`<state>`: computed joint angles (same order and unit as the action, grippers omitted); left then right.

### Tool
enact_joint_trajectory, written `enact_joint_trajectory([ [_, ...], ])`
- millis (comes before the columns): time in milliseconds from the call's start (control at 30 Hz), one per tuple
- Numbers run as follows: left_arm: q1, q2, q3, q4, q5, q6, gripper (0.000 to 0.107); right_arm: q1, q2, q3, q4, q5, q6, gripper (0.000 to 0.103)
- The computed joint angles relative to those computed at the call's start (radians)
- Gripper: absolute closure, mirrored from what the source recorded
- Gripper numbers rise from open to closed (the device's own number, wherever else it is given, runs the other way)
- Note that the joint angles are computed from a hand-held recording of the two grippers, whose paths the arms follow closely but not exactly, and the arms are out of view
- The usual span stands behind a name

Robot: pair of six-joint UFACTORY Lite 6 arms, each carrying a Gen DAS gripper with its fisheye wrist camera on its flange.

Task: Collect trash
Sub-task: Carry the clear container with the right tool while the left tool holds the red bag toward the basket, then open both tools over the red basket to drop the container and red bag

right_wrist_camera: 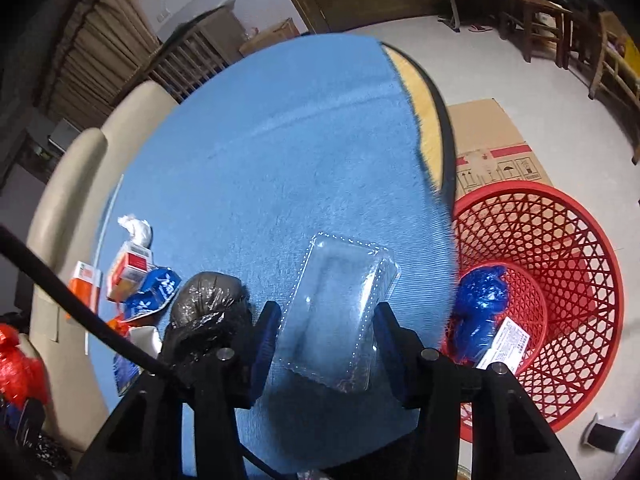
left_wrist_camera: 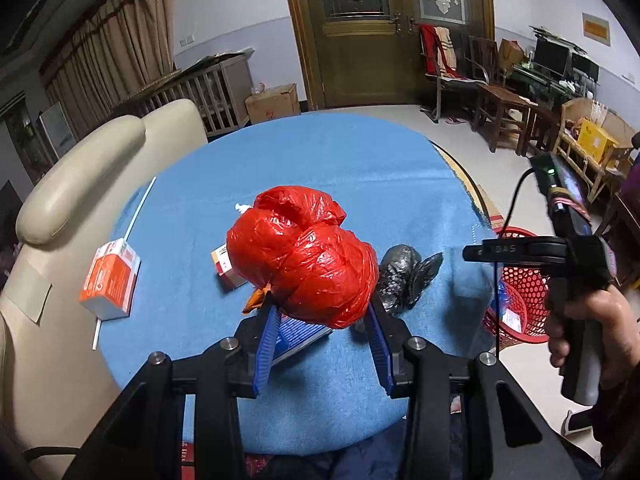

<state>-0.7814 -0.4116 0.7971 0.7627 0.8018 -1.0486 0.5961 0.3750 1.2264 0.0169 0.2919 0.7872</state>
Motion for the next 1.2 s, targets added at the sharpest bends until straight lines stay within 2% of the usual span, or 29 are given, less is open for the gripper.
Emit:
enact_joint_trajectory([
  [167,-0.041,0.083,0.064,0.022,0.001,-0.014,0.063,-0.055,-0.185,-0.181,0.212,-0.066,-0.216,0.052],
  [367,-0.123,0.227,0.187,0.052,0.015,-0.028,0.063,-0.16,-0.459,-0.414,0.643,-0.092,-0.656,0.052],
  [500,-0.17,0.329,0.286,0.061,0.024,-0.011,0.063,-0.224,-0.607,-0.527,0.751,-0.074,-0.779,0.052],
  [667,-0.232,0.469,0.411,0.062,0.032,0.006,0.063,-0.379,-0.804,-0.696,1.001,0.009,-1.052,0.052],
  [833,-0.272,0.608,0.552,0.034,0.038,0.055,0.063,-0.571,-0.935,-0.819,1.175,0.147,-1.265,0.052],
  [1000,-0.273,0.714,0.671,-0.037,-0.019,0.143,0.063,-0.759,-1.015,-0.907,1.289,0.293,-1.431,0.052],
  [1200,-0.25,0.815,0.783,-0.163,-0.095,0.266,0.063,-0.871,-1.062,-0.961,1.329,0.368,-1.508,0.052],
])
